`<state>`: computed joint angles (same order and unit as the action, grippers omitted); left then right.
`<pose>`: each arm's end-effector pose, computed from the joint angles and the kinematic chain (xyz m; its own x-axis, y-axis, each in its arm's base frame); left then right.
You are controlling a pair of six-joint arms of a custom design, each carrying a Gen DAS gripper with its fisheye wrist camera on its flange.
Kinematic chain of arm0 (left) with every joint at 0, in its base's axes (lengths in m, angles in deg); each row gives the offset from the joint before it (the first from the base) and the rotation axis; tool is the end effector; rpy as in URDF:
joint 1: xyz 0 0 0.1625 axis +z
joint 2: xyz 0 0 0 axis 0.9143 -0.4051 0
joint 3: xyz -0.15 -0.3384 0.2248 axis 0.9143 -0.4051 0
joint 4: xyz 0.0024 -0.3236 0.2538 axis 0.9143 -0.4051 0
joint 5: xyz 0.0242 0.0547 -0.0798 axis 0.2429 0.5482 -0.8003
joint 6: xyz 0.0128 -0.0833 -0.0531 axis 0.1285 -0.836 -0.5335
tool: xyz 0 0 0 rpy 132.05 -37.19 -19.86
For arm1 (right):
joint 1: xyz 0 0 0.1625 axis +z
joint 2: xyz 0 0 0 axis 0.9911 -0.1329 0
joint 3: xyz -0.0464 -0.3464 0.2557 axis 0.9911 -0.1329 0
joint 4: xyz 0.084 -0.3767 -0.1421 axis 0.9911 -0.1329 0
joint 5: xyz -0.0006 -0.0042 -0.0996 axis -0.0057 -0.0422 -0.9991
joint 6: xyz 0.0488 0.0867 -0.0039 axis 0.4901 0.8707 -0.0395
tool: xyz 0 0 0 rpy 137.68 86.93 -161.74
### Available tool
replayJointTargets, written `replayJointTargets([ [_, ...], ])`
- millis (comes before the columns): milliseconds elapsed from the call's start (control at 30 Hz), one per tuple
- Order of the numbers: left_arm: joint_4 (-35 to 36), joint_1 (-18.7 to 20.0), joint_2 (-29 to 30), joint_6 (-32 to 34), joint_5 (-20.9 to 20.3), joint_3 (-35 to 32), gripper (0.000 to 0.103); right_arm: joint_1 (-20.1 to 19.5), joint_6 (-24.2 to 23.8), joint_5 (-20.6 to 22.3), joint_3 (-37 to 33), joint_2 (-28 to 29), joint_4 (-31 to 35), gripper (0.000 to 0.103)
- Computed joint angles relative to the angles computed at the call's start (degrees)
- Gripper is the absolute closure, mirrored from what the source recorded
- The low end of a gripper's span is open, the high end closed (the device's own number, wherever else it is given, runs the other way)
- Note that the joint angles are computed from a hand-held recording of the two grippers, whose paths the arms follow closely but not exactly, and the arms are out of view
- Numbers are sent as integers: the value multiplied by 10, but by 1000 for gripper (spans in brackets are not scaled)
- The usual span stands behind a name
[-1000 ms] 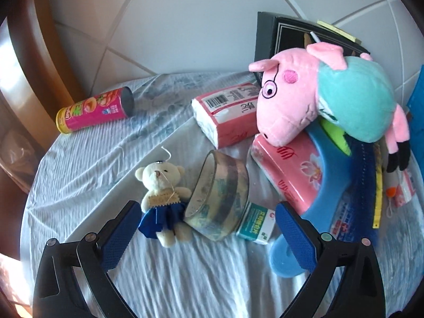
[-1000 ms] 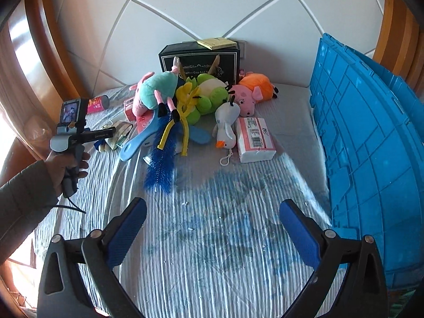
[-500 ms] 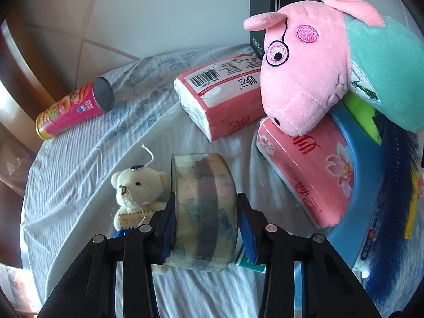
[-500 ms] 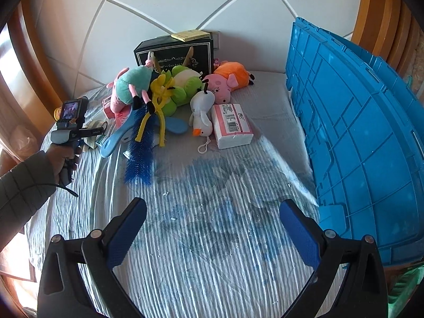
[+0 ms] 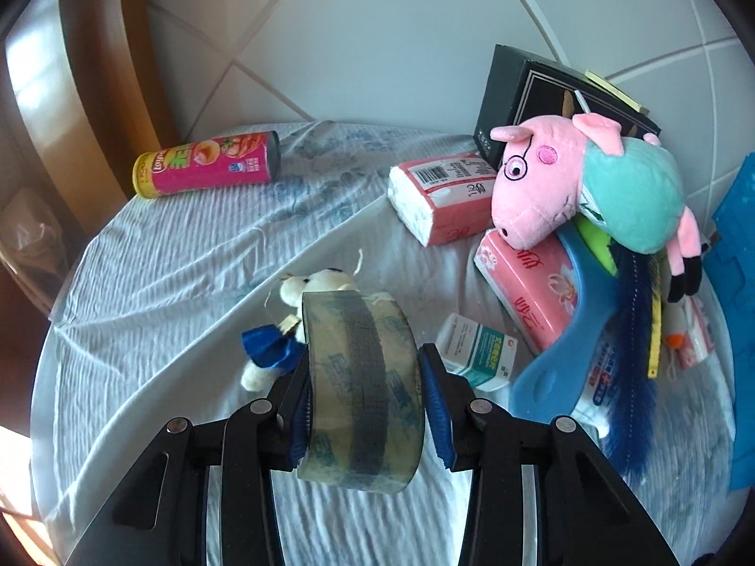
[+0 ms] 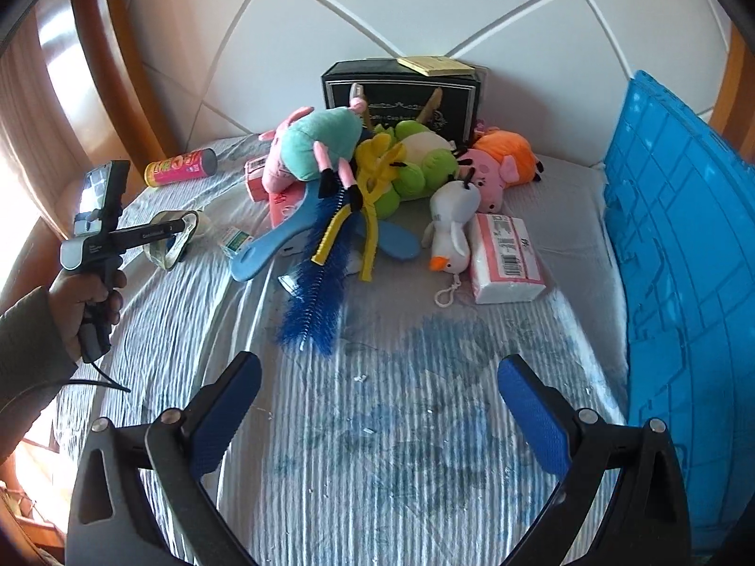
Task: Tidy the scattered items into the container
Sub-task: 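Hold the tape roll while the right tool grasps the green-white medicine box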
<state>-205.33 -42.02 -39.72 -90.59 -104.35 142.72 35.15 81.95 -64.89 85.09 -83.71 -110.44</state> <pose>-0.2670 -0.3469 0.1261 -0.7396 -0.0108 -0.6730 0.3783 0.8204 -0.4289 0.1789 -0.2024 0.3561 -0.7216 -0.1871 0.6666 -0.4956 0.8118 -0.3087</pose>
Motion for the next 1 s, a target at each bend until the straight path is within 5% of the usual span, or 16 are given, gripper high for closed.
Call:
replayJointTargets([
  [333, 277, -134, -192, -215, -33, 52, 63, -37, -259, 125, 7, 353, -389, 1],
  [500, 411, -207, -252, -327, -71, 52, 63, -53, -365, 121, -33, 529, -508, 1],
  [767, 499, -274, -292, -413, -131, 58, 63, -88, -420, 84, -93, 658, -564, 3],
  [1000, 511, -289, -301, -430, -144, 64, 63, -97, -424, 31, -117, 689, -526, 53],
])
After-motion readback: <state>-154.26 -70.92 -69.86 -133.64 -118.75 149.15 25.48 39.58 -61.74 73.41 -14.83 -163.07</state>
